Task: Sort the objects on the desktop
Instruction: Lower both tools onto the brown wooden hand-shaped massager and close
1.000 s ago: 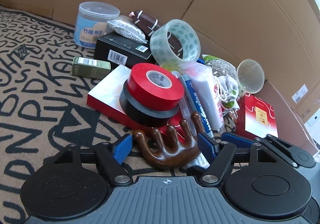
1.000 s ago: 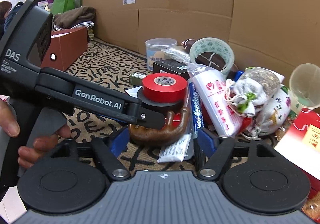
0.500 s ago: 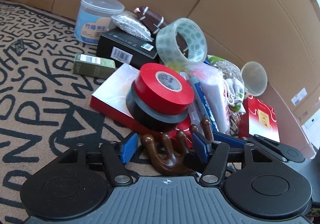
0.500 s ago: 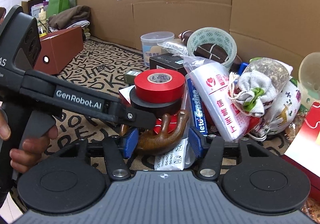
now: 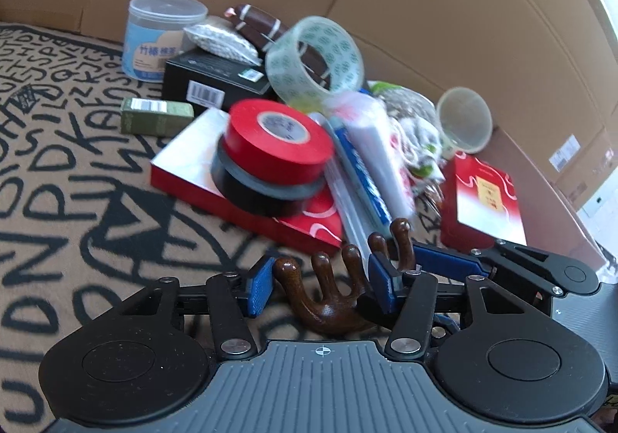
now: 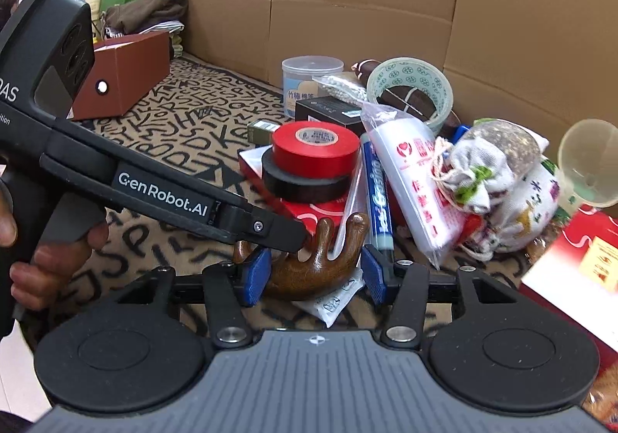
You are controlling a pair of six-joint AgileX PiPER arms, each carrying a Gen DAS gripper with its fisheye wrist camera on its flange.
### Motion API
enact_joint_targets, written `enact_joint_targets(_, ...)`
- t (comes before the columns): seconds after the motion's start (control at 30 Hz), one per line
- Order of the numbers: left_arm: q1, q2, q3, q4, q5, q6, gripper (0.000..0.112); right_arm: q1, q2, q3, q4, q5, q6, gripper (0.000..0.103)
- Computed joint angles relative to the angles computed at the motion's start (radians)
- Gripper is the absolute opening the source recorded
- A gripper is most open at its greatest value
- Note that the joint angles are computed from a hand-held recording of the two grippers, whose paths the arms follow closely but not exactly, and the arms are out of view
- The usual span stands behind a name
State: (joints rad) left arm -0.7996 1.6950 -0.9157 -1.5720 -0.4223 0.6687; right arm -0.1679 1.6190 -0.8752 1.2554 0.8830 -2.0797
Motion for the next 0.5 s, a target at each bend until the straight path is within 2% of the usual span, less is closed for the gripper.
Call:
enact_joint_targets(0.07, -0.03, 0.003, -0.012, -0.046, -0.015, 0.045, 0.057, -0.035, -0.009, 0.006, -0.023, 0.027, 0.004, 0.057)
enact_joint_targets(0.13, -0.055, 0.004, -0.019, -0.071, -0.018, 0.068, 0.062, -0.074, -0.016, 0.014, -0.043, 0.055, 0.003, 0.057)
enact_joint_targets(0.37, -0.13, 0.022, -0.048, -0.109, -0.008, 0.104, 0.063, -0.228, -0.034, 0.025, -0.132, 0.168, 0.012, 0.058)
enact_joint_targets(0.5, -0.162, 0.049, -0.09, -0.155, 0.012, 0.171, 0.065, -0.31, -0.032, 0.023, -0.171, 0.217, 0.017, 0.063)
